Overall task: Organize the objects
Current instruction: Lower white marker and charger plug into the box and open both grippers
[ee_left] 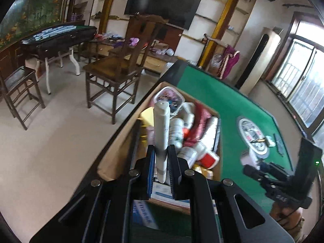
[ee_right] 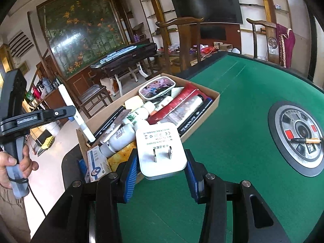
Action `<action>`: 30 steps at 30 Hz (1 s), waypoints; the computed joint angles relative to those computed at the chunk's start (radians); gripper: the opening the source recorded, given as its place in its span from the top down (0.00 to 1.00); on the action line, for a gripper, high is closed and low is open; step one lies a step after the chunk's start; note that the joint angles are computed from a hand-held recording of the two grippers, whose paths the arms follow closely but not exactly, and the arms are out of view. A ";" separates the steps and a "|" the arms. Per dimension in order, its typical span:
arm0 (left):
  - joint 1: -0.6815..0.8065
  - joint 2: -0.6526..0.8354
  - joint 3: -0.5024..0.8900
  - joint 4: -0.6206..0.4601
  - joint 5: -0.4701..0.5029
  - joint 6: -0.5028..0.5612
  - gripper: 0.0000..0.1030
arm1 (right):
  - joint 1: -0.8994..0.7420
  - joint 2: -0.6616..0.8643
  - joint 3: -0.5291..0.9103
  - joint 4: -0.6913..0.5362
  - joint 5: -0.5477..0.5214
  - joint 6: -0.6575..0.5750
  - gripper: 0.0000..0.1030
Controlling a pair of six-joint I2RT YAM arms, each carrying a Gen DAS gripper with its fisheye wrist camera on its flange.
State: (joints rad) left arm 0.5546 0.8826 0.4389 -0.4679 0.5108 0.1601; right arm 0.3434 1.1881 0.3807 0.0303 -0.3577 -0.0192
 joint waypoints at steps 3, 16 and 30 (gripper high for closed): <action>-0.012 0.079 0.027 0.021 -0.054 0.033 0.88 | 0.024 0.011 0.001 0.007 0.016 0.008 0.54; -0.146 0.371 0.091 0.163 -0.198 0.031 0.88 | 0.077 0.059 0.032 0.024 0.051 0.034 0.54; -0.142 0.491 0.077 0.254 -0.184 0.035 0.88 | 0.209 0.218 0.106 0.068 0.071 0.099 0.54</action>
